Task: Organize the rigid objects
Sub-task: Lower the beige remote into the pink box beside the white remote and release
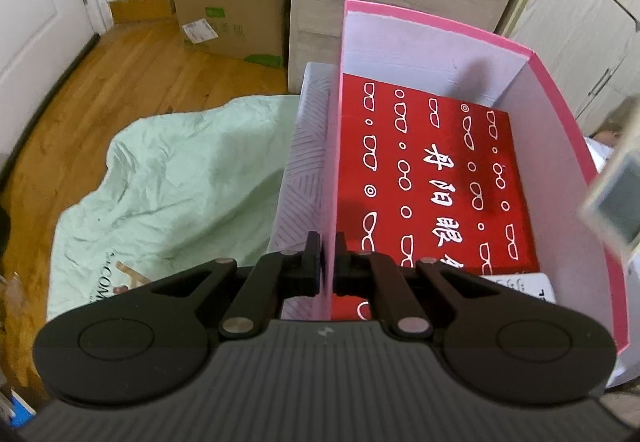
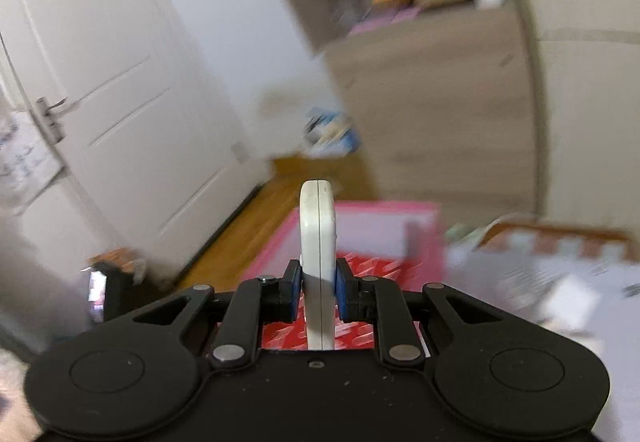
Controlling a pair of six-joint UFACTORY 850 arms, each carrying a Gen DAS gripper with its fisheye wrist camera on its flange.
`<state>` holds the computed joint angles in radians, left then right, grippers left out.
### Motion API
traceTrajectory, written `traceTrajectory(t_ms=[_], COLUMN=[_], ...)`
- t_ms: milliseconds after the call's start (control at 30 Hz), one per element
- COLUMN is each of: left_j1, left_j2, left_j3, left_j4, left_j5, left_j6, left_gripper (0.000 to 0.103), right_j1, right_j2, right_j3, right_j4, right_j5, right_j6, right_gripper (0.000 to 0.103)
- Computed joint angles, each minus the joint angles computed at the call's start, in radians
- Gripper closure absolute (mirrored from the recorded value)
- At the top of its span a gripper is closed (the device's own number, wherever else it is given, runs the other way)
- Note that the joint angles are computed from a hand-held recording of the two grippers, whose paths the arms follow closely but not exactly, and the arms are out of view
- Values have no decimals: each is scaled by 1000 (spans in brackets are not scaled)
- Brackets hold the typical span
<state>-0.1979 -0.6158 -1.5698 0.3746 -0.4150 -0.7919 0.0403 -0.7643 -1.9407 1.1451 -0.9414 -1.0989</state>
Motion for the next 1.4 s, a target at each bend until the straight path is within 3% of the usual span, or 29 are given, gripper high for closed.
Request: traceTrajectory(t_ms=[200, 333, 500, 700, 833, 967, 1033, 1067, 1100, 1167, 1233, 1400], left_j1=[-4, -1, -12, -17, -14, -14, -16, -16, -15, -11, -7, -10], left_j2=[2, -8, -22, -14, -5, -3, -1, -1, 1, 5, 4, -3], left_j3=[5, -18, -39, -30, -20, -18, -18, -17, -17, -15, -20, -29], left_j4=[18, -20, 40, 51, 43, 52, 61, 59, 46, 20, 0, 10], left_j5=[0, -21, -51, -44, -35, -38, -40, -41, -42, -40, -43, -54], left_j6=[-13, 15, -37, -50, -48, -49, -50, -44, -29, -8, 9, 15], left_gripper=[99, 99, 99, 99, 99, 99, 99, 99, 99, 99, 99, 99], right_j1=[84, 111, 114, 142, 136, 132, 144, 157, 169, 179, 175, 166], right_j2=[-176, -300, -467, -400, -402, -314, -310, -306, -283, -218, -190, -55], right_j3=[-223, -364, -579, -440, -426, -263, -284, -306, -289, -211, -190, -47], right_j4=[-136, -209, -184, -237, -192, -133, -247, -351, -426, -451, -415, -374], right_j5=[-81, -187, -324, -229, -214, -78, -54, -42, -7, 90, 80, 149], right_j6=[232, 424, 618, 623, 770, 775, 798, 822, 812, 736, 627, 314], right_gripper=[82, 82, 82, 82, 82, 82, 72, 55, 50, 49, 50, 49])
